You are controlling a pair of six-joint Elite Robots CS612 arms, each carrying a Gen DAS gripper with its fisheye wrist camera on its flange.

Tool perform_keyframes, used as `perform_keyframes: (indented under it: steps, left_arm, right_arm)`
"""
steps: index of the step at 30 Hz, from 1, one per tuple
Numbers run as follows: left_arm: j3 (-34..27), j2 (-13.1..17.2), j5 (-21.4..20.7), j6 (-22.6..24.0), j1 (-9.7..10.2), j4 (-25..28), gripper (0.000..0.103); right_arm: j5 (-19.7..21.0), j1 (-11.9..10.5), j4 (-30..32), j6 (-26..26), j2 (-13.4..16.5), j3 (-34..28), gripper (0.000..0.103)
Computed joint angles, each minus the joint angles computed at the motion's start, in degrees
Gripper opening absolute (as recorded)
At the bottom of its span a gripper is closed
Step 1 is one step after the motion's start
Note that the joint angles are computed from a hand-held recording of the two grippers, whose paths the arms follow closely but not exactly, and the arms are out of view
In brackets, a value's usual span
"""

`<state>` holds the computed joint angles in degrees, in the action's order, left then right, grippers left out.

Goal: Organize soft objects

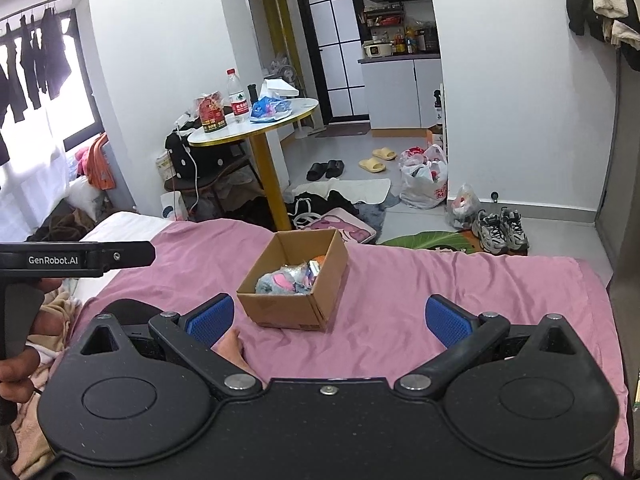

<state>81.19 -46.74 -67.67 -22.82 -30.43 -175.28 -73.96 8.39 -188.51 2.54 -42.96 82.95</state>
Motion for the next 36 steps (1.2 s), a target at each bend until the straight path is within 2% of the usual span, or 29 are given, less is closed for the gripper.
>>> perform_keyframes:
  steps: [36]
  left_arm:
    - [1.07,-0.42,0.34,-1.07,0.18,1.41,0.103]
  right_arm:
    - [-0.28,0.16,0.83,-0.48,0.08,0.40,0.103]
